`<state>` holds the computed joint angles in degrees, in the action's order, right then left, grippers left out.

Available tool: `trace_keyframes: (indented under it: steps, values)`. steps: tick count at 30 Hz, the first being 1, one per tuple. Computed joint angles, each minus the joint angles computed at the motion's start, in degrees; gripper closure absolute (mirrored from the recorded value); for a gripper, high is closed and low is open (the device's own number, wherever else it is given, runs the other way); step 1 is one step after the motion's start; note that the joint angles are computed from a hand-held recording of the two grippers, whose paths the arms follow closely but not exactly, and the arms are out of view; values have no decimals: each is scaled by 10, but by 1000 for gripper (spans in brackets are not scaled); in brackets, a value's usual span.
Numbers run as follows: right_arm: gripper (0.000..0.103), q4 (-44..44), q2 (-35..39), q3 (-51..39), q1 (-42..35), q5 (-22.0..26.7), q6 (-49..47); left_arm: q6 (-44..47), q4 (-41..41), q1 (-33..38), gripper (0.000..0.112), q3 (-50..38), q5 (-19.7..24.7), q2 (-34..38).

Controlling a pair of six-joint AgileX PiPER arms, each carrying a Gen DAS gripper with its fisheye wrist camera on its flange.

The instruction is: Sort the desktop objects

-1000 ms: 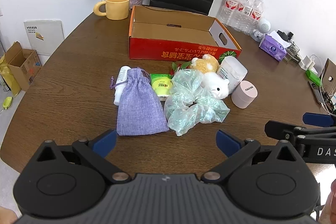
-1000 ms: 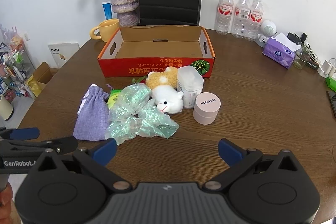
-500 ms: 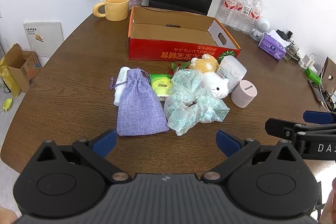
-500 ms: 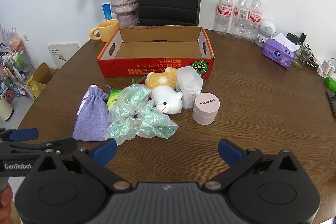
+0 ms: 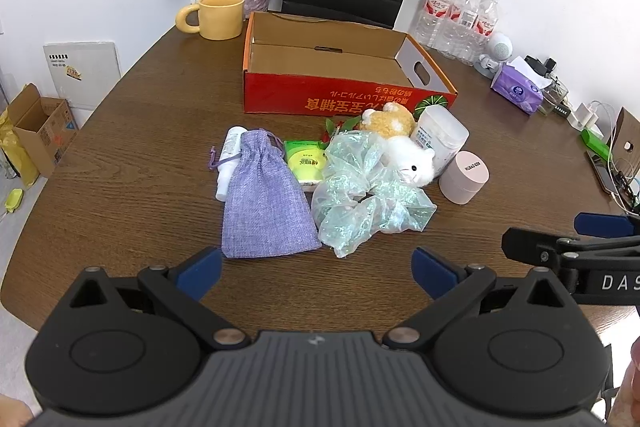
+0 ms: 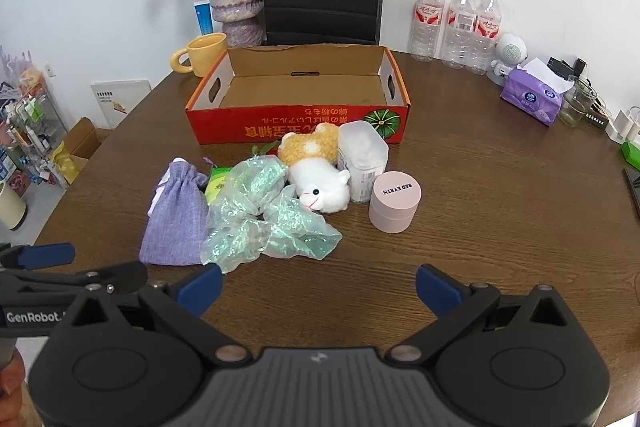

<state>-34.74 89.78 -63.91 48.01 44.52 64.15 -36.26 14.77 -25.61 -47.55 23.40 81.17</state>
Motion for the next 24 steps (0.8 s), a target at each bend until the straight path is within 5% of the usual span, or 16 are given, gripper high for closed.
trace_keyframes:
  steps: [24]
  values:
    - [0,3,2,1,0,-1,1,13,-9,-1,9,8,-6,-4]
